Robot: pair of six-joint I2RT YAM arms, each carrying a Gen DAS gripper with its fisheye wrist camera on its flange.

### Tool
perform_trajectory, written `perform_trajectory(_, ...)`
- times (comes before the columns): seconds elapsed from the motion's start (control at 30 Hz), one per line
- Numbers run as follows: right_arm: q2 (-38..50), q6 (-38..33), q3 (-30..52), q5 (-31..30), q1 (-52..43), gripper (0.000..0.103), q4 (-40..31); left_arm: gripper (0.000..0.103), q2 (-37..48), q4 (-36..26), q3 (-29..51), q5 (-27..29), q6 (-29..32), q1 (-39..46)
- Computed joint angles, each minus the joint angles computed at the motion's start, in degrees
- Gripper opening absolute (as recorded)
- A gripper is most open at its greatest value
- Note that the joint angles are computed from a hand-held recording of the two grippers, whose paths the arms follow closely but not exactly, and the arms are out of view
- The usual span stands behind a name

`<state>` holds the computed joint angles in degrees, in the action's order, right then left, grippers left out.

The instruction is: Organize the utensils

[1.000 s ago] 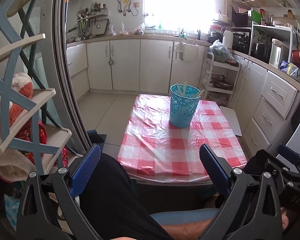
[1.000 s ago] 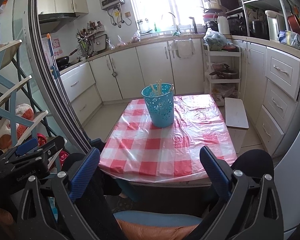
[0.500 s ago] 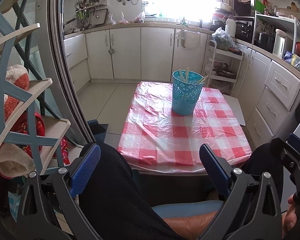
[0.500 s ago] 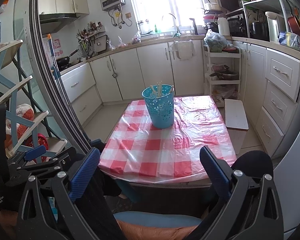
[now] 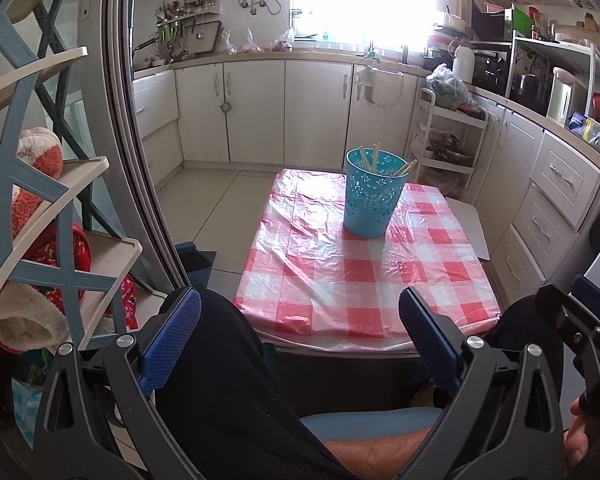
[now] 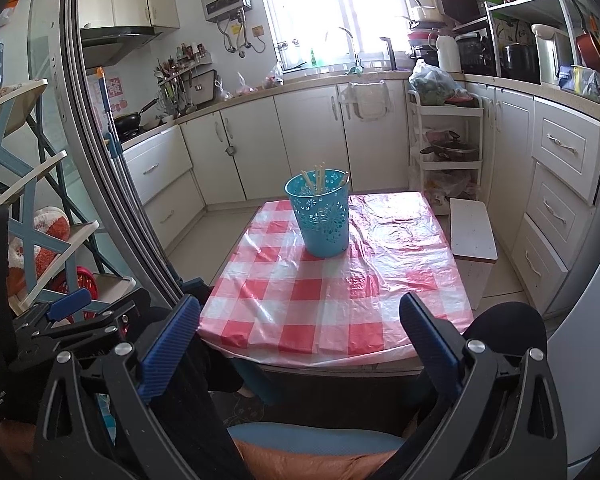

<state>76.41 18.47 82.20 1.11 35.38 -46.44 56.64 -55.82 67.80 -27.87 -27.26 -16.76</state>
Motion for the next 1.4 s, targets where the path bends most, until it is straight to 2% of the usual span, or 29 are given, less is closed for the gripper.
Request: perform_trajectory(1.4, -0.5, 0.04, -0.92, 0.6, 1.01, 0.096, -0.46, 0.095, -0.64, -0.3, -1.13, -0.81, -0.66, -0.41)
